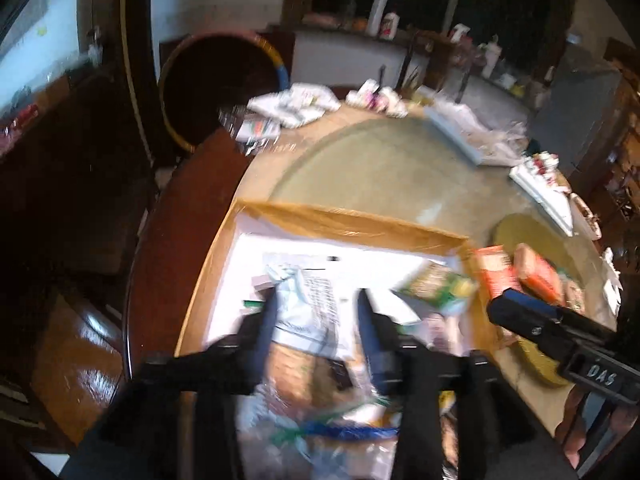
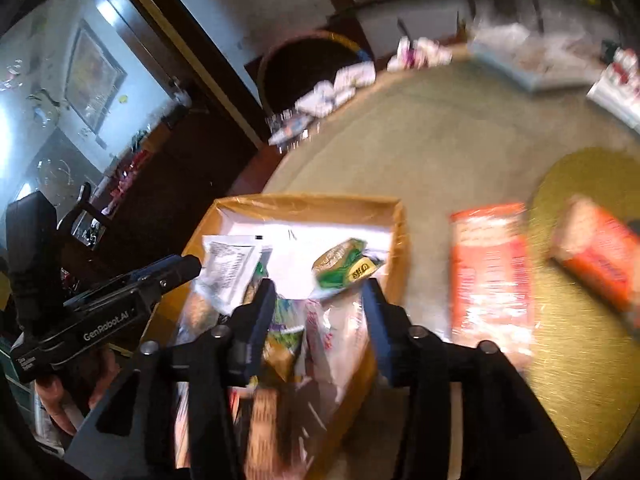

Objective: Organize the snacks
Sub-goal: 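Carry the white sachet and green snack into the box and release both, then grasp the orange soda-cracker pack with the left gripper while the right grasps another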

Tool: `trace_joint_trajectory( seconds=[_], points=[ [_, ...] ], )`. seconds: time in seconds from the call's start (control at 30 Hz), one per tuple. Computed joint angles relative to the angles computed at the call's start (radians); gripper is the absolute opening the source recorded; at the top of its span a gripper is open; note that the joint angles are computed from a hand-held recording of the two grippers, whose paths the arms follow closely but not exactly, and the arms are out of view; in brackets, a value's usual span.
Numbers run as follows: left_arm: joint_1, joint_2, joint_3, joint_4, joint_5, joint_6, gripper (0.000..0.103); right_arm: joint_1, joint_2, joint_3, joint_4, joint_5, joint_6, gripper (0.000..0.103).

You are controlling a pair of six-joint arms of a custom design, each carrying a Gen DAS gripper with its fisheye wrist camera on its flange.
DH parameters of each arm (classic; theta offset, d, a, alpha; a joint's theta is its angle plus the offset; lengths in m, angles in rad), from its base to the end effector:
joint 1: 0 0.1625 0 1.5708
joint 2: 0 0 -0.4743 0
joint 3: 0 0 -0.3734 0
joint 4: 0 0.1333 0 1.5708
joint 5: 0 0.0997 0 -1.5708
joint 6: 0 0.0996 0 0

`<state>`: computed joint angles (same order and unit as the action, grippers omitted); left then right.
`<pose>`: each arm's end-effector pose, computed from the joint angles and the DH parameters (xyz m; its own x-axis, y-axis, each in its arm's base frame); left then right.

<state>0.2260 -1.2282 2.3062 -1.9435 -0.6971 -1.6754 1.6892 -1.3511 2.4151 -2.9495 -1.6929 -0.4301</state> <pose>-0.3140 -0.2873 0.1669 -0.7736 -0.2466 -0.5838 0.2612 0.7152 -0.6483 0.1688 -0.3928 0.2358 -0.8531 -0.4662 0.2343 -0.5149 0.8250 -0.2330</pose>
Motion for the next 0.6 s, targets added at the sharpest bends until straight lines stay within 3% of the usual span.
trace_joint_trajectory(
  seconds=[0.1, 0.17, 0.27, 0.33, 0.47, 0.6],
  points=[
    [-0.075, 0.033, -0.023, -0.002, 0.021, -0.005, 0.062, -0.04, -0.161, 0.032, 0.028, 0.039, -0.066, 0.069],
    [-0.108, 0.067, -0.033, -0.072, 0.026, 0.038, 0.066, -0.092, -0.28, 0.043, 0.06, 0.071, -0.123, 0.074],
    [-0.115, 0.15, -0.067, -0.213, 0.004, 0.168, 0.07, -0.222, -0.451, 0.035, 0.17, 0.148, -0.205, 0.08],
    [-0.089, 0.219, -0.101, -0.332, -0.028, 0.292, 0.07, -0.298, -0.513, 0.017, 0.226, 0.167, -0.239, 0.08],
    [-0.013, 0.34, -0.198, -0.366, -0.049, 0.369, 0.074, -0.444, -0.577, -0.032, 0.348, 0.222, -0.292, 0.08],
    [0.075, 0.453, -0.311, -0.296, -0.078, 0.384, 0.074, -0.534, -0.589, -0.065, 0.398, 0.234, -0.335, 0.08]
  ],
)
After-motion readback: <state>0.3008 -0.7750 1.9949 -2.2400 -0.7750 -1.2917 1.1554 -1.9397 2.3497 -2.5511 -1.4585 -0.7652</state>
